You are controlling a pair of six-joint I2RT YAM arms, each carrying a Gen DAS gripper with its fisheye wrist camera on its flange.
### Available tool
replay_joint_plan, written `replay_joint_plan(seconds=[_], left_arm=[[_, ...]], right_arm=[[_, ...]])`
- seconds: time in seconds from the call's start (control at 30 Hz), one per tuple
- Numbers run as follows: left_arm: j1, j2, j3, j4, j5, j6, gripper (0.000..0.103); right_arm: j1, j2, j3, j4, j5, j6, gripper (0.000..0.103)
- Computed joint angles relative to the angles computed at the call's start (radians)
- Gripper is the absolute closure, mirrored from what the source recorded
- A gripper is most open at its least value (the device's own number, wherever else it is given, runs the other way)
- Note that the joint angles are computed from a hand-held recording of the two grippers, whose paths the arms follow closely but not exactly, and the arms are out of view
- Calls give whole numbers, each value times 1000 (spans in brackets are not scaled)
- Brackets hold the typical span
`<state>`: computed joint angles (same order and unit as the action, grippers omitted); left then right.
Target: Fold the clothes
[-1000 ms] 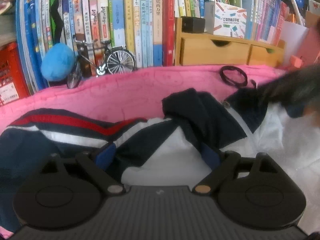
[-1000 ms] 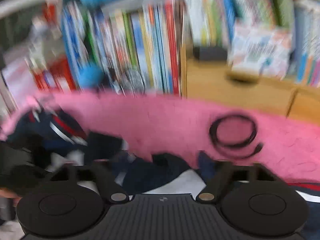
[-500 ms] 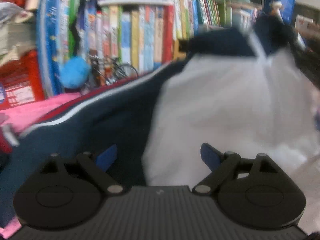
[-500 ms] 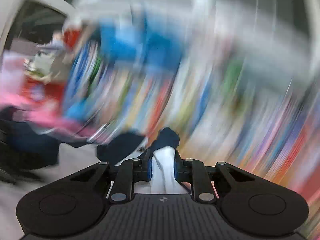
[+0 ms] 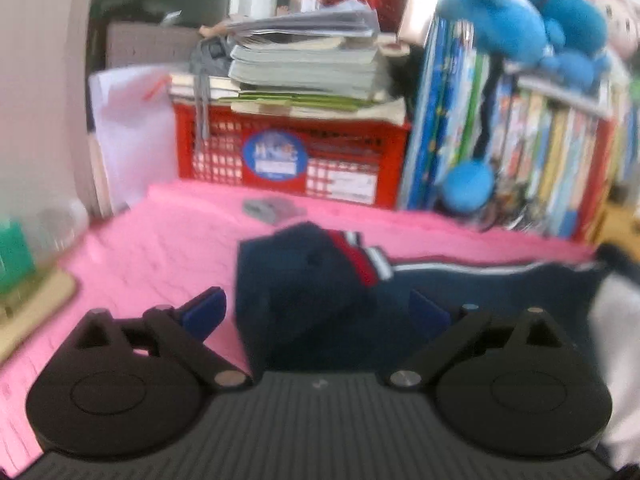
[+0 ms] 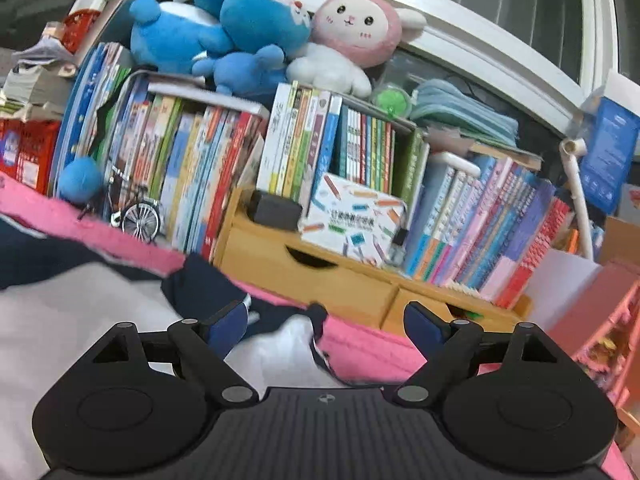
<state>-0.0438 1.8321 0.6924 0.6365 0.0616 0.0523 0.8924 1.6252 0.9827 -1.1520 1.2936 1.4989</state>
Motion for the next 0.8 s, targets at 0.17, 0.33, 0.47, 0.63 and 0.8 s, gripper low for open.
replay_joint_plan(seconds=[0.17, 0.33, 0.47, 0.63, 0.8], left_arm=[[-66, 157, 180, -57, -180, 200, 32], [58, 107, 194, -31, -159, 207, 38], [167, 86, 221, -60, -176, 200, 36], [276, 50, 201, -192, 53, 123, 25], [290, 120, 253, -277, 108, -20, 21]], right_arm=[[52, 67, 37, -167, -62, 208, 17], [50, 77, 27, -115, -66, 154, 16], [27, 60, -5, 1, -81, 76, 16], [26, 67, -15, 66, -94, 37, 16], [32, 69, -9, 48, -96, 46, 14]])
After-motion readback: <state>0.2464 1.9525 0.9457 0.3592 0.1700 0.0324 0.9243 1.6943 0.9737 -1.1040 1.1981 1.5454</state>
